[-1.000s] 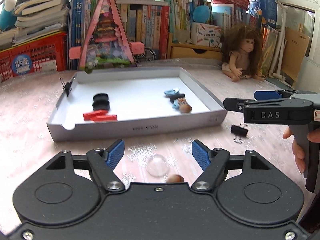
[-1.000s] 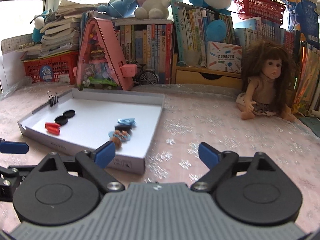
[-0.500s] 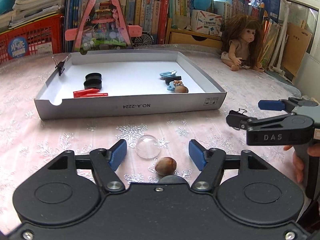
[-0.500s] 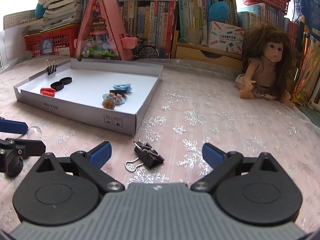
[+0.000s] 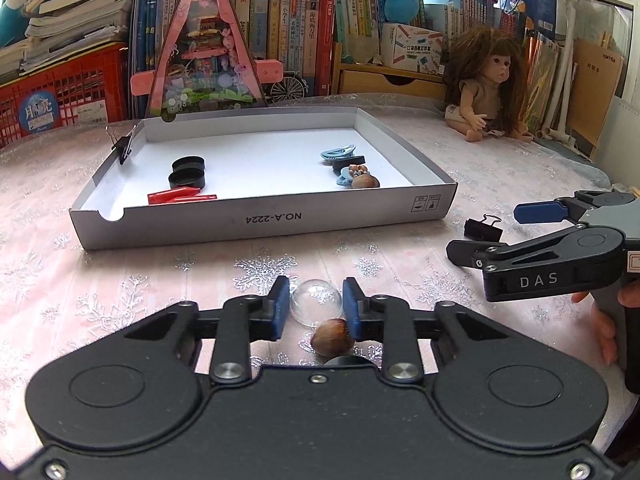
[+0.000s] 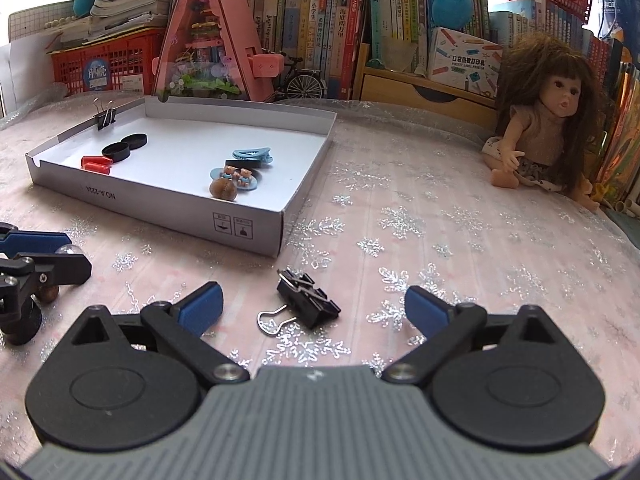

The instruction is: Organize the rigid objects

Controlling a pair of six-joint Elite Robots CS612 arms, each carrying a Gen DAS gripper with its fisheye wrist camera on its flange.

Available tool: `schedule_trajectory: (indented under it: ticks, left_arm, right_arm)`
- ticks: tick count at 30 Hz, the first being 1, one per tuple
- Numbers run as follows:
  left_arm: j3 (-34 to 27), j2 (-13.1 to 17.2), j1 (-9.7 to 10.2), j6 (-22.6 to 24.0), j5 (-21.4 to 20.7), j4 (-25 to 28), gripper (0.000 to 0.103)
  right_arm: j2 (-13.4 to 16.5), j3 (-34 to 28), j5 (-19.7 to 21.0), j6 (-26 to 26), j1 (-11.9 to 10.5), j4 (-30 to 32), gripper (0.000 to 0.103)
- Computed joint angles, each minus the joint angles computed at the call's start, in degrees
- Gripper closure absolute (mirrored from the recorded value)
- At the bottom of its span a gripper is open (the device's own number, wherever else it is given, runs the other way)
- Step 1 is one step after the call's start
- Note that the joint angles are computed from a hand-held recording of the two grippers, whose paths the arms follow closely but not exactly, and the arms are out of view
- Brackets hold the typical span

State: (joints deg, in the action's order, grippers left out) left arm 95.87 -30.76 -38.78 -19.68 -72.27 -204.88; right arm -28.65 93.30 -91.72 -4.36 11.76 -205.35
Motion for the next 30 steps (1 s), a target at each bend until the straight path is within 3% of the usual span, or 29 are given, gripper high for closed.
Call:
schedule_trajectory:
  ticks: [5,11,17,27,29,30]
  left_arm:
    - [0.1,-0.1,-0.07,0.1,0.2,-0.2,0.076]
    - [0.4,-0.2,-0.02,-0.2,0.2,-0.1,0.076]
    - [0.7,-0.5,0.05,-0.4,0.6,-0.4,0.076]
    - [1.3,-1.2,0.28,-1.1,1.6,-1.1,0.076]
    - [1.5,-1.2,0.31,-1.2,1.8,-1.2,0.076]
    - [1.5,-1.3,0.33,-1.3,1.8,-1.2,0.076]
  right_arm:
    - [-0.1,0.2,1.1,0.5,0.0,-0.4,0.009]
    - [-0.2,0.5,2.4,0.6,0.1,-1.6,0.029]
    - [-0.3,0.6,1.8,1.1,0.5,-2.3,0.078]
    - [-0.8,1.2,3.0,1.7,0.5,-3.8,0.086]
    - [-0.9,1.4,2.9,2.0,0.5,-4.2,0.079]
    - [-0.9,1.6,2.7,2.3,0.6,-4.7,0.066]
